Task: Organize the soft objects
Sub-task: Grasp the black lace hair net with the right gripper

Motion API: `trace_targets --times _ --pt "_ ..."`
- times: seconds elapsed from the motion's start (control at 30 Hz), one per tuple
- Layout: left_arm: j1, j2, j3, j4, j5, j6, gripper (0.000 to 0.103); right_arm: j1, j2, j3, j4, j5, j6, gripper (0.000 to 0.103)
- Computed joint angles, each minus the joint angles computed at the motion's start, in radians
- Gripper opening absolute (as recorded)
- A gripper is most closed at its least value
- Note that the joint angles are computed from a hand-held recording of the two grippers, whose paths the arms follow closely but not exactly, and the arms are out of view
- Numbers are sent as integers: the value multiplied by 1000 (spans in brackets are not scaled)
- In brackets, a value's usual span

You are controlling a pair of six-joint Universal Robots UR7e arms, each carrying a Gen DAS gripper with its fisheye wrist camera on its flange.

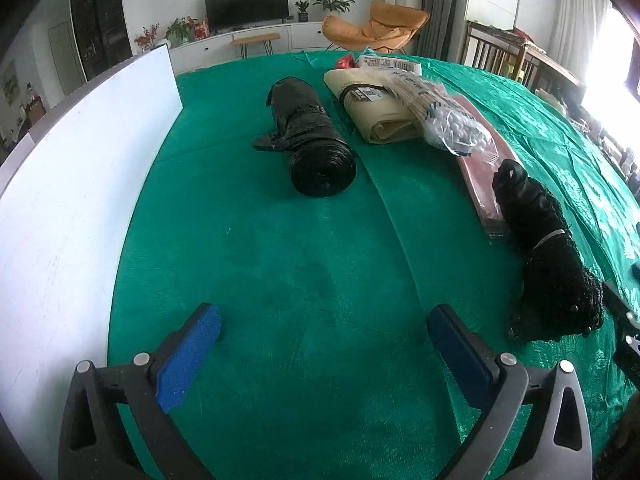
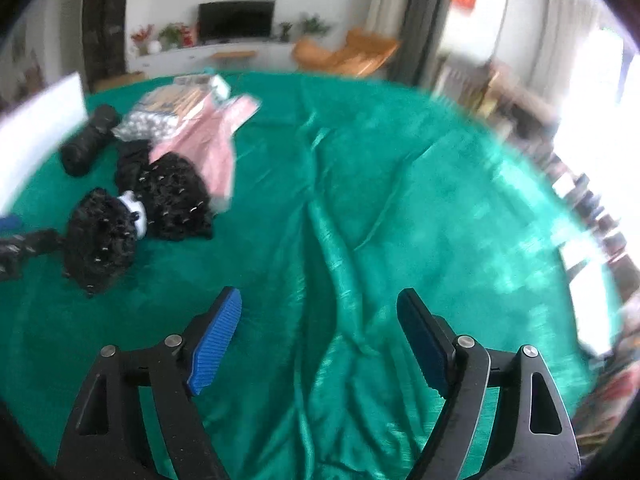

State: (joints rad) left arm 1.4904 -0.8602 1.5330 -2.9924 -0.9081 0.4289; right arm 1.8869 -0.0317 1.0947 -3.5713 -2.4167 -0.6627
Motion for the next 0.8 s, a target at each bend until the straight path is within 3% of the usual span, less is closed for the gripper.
trace_targets --times 0.03,0.17,0.3,0.4,0.47,0.53,0.67,0.8 --pt "0 -1 1 1 0 0 103 12 27 -26 -101 9 -85 83" --pt "0 -1 0 1 0 0 103 50 88 -69 -458 167 -377 83" --pt "0 0 0 0 0 0 103 59 76 -18 -586 281 -426 83" --pt "1 0 -1 0 -1 1 103 58 77 -22 -619 301 -441 83" --pt "0 -1 0 0 -1 0 103 57 79 -27 -608 290 -440 83" --pt "1 0 0 0 -1 1 103 55 65 -15 -533 268 -388 83" --pt "1 -1 0 0 -1 1 103 34 -31 105 -267 290 -174 83" --pt "1 -1 0 0 -1 1 103 3 -132 205 55 386 55 83"
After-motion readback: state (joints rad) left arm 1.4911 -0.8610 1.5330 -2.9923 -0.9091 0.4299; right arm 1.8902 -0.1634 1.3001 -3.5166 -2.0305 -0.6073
